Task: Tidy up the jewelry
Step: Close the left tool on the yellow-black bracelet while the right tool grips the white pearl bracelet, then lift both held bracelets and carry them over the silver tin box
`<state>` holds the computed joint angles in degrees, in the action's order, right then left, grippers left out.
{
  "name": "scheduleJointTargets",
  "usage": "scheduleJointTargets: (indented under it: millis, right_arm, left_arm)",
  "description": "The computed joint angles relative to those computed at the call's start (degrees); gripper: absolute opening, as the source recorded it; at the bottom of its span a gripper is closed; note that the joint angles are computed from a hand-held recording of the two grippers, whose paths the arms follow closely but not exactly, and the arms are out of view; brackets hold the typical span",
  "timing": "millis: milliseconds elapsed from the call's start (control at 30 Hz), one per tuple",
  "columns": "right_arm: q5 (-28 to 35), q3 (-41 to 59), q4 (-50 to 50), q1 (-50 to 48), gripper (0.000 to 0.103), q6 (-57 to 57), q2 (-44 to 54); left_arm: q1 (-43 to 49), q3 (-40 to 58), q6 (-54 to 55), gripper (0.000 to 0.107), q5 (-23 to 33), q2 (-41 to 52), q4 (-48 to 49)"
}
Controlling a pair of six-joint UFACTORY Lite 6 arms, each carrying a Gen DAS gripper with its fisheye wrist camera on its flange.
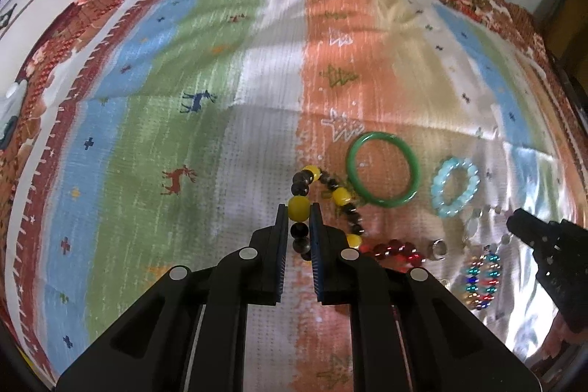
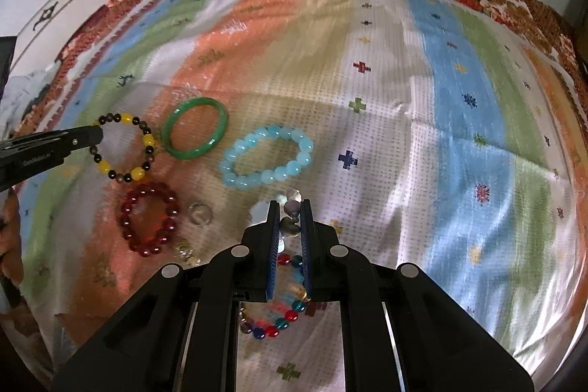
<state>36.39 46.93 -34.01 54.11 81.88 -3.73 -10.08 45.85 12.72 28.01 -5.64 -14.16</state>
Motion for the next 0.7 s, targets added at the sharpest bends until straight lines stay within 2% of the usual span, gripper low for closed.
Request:
scheduleJointTargets:
  millis: [700]
  right_arm:
    - [8.6,0.3,-3.1,10.5,0.012,8.6,-6.6]
  left_arm:
    - [3.1,-5.1,6.0,0.011,7.4,-17.7,-6.8]
